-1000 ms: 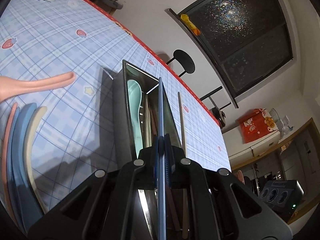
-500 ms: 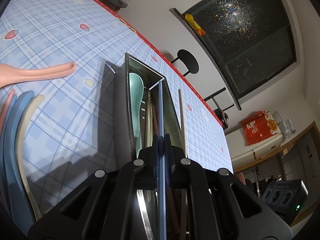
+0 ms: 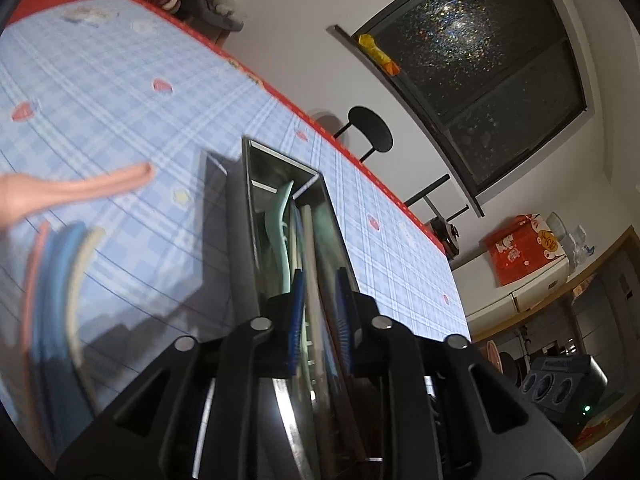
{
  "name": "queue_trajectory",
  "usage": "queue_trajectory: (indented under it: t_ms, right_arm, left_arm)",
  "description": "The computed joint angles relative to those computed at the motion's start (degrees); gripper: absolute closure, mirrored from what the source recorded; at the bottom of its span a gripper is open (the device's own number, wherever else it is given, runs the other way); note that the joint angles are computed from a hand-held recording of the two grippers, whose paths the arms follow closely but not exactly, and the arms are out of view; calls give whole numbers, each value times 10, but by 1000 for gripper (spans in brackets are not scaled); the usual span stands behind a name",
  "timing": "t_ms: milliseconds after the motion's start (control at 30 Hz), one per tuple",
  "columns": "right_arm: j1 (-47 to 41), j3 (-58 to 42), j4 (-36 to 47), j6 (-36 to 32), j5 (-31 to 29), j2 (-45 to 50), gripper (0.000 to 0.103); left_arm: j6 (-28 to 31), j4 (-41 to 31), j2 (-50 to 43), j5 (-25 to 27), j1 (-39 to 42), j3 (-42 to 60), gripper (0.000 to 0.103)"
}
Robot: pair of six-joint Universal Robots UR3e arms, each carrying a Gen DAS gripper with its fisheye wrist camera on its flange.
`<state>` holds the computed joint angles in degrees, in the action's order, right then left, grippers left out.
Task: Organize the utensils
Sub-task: 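Open both grippers and lift away from the tray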
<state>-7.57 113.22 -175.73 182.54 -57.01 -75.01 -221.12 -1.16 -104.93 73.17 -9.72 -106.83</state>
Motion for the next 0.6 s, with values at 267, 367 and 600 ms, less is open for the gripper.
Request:
queue_trajectory:
  t_ms: [267, 367, 600]
  right_arm:
    - [12, 21, -44, 11, -23, -21, 24]
    - [32, 27, -66, 9, -64, -28, 6]
    - [88, 36, -127, -32, -150, -21, 6]
  left_arm:
    - [87, -47, 141, 30, 44, -78, 34]
    - [121, -67, 213, 54, 67, -123, 10]
    - [245, -206, 410, 22, 196, -201, 6]
